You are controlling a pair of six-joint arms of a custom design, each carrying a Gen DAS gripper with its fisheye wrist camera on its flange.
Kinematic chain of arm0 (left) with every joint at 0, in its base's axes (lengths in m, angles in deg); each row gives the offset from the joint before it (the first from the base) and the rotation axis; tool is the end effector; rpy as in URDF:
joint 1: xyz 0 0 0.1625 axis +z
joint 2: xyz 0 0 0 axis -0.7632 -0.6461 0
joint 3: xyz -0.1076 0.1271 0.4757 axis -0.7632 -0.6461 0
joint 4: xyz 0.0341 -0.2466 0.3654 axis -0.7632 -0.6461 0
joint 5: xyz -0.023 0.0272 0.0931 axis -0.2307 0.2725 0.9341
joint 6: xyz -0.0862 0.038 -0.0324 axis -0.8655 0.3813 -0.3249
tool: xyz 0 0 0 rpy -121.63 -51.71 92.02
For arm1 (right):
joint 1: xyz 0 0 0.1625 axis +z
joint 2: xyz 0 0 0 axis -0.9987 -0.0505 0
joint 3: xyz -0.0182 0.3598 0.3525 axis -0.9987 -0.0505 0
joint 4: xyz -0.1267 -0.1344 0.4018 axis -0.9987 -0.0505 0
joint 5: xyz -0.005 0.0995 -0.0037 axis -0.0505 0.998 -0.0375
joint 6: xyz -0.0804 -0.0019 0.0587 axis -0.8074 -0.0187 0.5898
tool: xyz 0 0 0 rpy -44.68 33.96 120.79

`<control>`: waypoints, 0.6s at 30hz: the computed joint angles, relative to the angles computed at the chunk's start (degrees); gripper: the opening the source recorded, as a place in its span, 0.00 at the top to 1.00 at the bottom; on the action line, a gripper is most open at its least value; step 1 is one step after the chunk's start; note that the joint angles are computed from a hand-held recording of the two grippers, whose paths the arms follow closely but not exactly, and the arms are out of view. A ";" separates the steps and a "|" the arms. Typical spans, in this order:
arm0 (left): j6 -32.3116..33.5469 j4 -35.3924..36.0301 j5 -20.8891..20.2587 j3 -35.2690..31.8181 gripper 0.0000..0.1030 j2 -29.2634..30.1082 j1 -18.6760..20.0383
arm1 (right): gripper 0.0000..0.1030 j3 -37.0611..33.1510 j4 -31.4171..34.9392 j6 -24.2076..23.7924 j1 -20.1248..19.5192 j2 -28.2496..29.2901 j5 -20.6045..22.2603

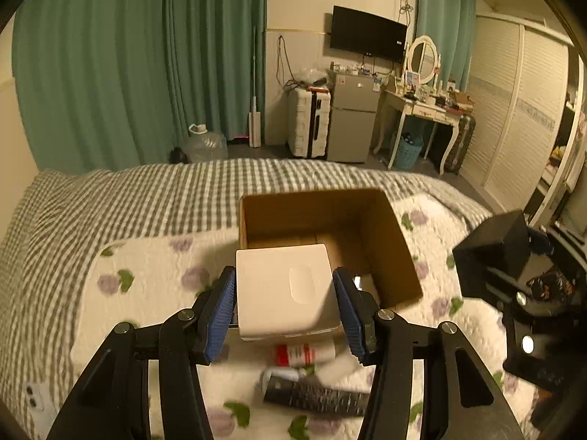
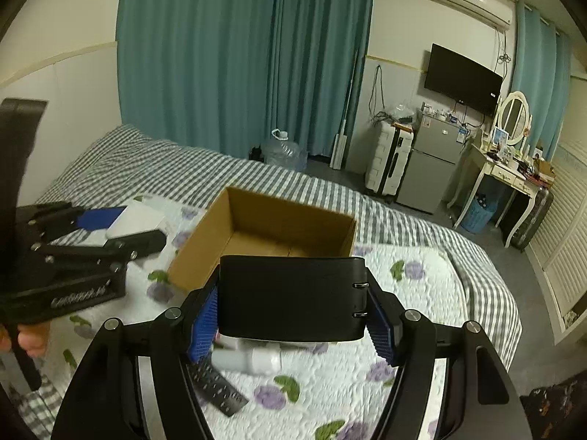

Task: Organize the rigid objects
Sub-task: 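Lower the white charger and black adapter into the box, opening both grippers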

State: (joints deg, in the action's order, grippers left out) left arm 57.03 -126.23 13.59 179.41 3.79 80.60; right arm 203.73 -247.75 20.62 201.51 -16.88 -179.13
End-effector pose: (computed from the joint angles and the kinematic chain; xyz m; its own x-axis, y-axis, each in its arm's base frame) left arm -0.3303 -0.4241 0.1938 -0.6274 0.5334 -0.5674 0.7590 0.5819 -0.2922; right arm 0.2243 -0.3642 0.2444 -0.6299 0.1043 0.7697 -0.5822 0.5925 -0.5568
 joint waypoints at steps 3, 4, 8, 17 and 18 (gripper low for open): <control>3.64 -2.45 0.63 -2.85 0.48 3.65 1.74 | 0.34 -2.01 0.82 -1.97 -1.49 -0.09 1.05; 4.62 -2.85 0.80 -3.64 0.48 4.76 2.20 | 0.34 -2.66 1.32 -2.59 -2.23 -0.10 1.72; 8.75 -5.19 -1.11 -6.25 0.48 8.88 4.44 | 0.34 -4.83 1.79 -4.95 -4.95 0.41 4.09; 13.39 -8.14 -2.38 -9.56 0.48 17.06 7.64 | 0.34 -7.74 1.71 -6.87 -12.93 2.85 10.85; 14.14 -8.55 -2.44 -9.77 0.48 17.58 7.87 | 0.34 -7.70 2.03 -6.08 -13.77 2.88 11.85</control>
